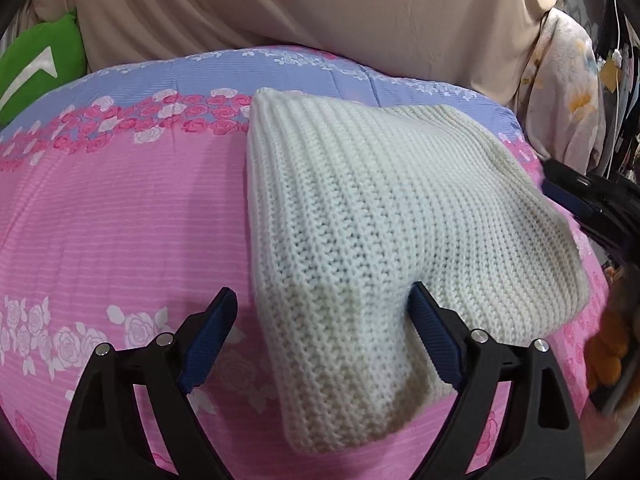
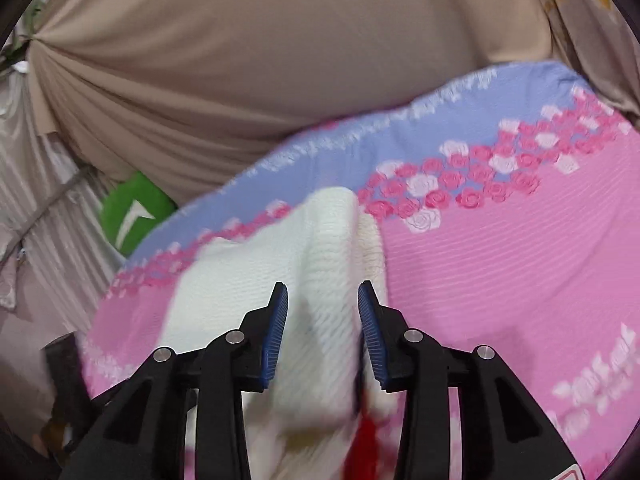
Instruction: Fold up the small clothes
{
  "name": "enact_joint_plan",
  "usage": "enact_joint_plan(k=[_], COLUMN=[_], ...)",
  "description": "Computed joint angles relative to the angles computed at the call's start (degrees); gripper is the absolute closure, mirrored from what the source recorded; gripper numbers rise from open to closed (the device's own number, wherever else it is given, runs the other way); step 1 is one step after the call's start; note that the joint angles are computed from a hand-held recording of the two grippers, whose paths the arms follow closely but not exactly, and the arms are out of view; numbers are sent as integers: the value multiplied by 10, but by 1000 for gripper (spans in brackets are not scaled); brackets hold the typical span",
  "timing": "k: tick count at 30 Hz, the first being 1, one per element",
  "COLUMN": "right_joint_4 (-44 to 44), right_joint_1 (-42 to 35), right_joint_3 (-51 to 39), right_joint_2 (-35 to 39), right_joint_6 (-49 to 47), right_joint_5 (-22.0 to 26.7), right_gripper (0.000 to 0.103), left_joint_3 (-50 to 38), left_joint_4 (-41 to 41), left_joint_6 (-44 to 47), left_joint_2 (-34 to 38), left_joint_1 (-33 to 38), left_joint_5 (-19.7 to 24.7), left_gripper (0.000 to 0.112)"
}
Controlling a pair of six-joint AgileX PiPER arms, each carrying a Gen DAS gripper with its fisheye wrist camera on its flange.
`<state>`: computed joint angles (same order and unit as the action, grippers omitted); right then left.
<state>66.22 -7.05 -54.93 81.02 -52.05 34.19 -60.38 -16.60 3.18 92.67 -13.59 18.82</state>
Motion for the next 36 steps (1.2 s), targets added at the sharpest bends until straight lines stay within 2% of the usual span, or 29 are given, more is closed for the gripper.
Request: enact_joint_plan(k=[3,4,5,7,8,10,11,13,15,17,19,20,21,23,25,28,31,33,34,36], right_joint_4=[-15,-22,-20,-7,-6,-5,21,71,64,13,-68,-88,-84,-116,-164,-236,-372,-362,-338,-347], right_joint_1=[1,6,6,17,34,47,38,12,-8,-6,18,26,22,26,44,77,128,155,167,198], right_joint_3=[74,95,109,131,136,133,132,142,143,138,137,140,144,139,135,145,129,94,80,53], right_joint_2=[-68,-83,-87,-80,-70,-57,-58,-92,-121,-111,-66,-43,-43,-60,-77,-141,-196,-192,-182,-152], right_joint_6=[-12,-11,-17,-38,-38,-35,-57,-103,-96,-51,28,48,48,93,156,251,384,373,347,349], right_joint_5=[9,7,9,-1,-28,-48,-30,10,32,15,-47,-64,-62,-63,-74,-99,-127,-122,-125,-144], right_gripper=[55,55,55,55,56,77,89,90,93,93,94,95,96,94,93,85,84,84,84,84], left_joint_3=[34,41,49,54,52,46,46,53,63,63,59,59,58,60,67,98,105,80,63,26], left_joint_4=[-114,-124,-112,-34,6,37,30,51,21,-1,15,33,57,49,-22,-127,-124,-71,-39,20], left_joint_6=[115,127,118,46,8,-24,-18,-38,-8,14,-2,-19,-40,-32,35,136,135,86,55,-14], left_joint_2=[-20,-26,-32,-35,-33,-28,-29,-35,-42,-41,-39,-38,-37,-39,-45,-90,-147,-164,-161,-140], left_joint_1=[16,14,9,-6,-13,-15,-13,-14,-7,-1,-4,-8,-13,-12,2,19,15,0,-8,-24], left_joint_5=[-10,-12,-18,-26,-24,-17,-15,-11,-10,-6,-4,-4,-5,-6,-9,-21,-35,-40,-38,-38], left_gripper=[28,28,28,28,28,28,28,28,28,28,27,27,27,27,27,29,29,29,29,29])
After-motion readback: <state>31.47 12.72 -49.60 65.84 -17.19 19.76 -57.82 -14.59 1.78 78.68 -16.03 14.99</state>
